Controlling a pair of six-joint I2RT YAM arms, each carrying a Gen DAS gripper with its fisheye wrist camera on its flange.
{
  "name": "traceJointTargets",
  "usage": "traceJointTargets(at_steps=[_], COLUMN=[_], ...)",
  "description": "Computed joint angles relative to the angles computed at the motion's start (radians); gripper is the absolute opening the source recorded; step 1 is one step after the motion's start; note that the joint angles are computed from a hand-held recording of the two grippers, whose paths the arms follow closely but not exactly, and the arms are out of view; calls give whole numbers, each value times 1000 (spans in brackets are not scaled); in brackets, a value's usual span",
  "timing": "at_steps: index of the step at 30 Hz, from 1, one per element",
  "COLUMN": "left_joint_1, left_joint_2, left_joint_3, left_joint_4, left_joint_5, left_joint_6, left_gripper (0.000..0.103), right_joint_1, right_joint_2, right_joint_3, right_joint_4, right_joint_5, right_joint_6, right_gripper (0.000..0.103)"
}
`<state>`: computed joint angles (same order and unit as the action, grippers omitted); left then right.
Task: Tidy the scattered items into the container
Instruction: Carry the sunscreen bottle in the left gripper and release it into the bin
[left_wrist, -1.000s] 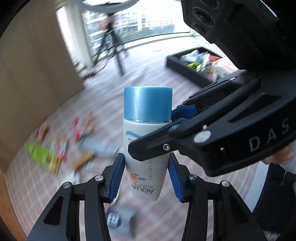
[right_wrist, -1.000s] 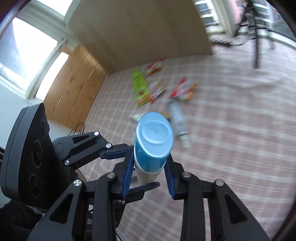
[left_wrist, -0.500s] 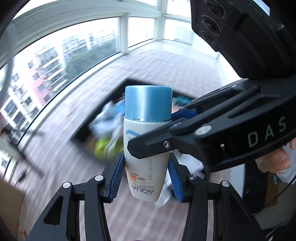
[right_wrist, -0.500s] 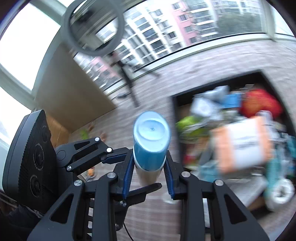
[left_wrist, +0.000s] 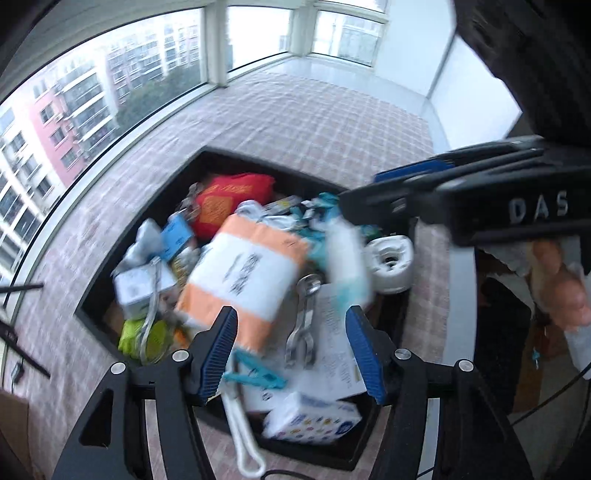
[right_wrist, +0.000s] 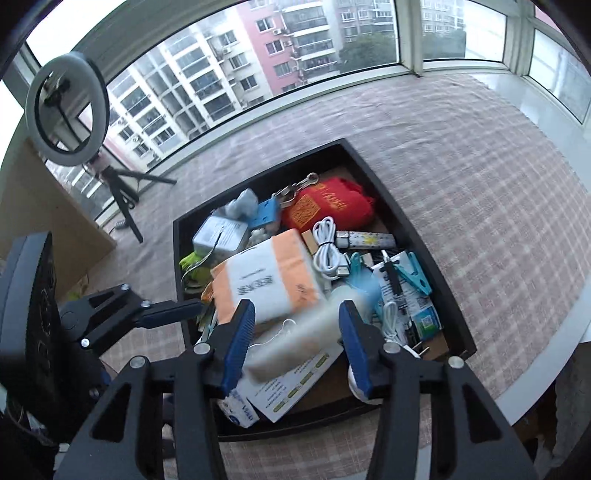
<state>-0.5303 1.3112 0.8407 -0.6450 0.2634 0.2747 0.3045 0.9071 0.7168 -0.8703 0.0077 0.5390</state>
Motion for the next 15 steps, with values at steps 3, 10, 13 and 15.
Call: traceJointTargets(at_steps=[3, 10, 13, 15], left_joint_1=[76, 266, 376, 479], left_joint_2=[-28, -113, -163, -206], left_joint_3=[-8, -39, -72, -97], left_joint_4=[-23, -75, -102, -133], left_joint_5=[13, 34, 39, 58], left_joint_6=[19, 83, 113, 156], left_gripper=[59, 59, 59, 59], right_joint_1=[10, 182, 291, 379], right_joint_2=[-3, 43, 105, 163], right_joint_3=[-3, 35, 65, 88], right_joint_4=[4, 7, 29, 54], right_joint_5=[17, 114, 180, 234], right_joint_6=[23, 120, 160, 193], right_gripper=[47, 48, 49, 49])
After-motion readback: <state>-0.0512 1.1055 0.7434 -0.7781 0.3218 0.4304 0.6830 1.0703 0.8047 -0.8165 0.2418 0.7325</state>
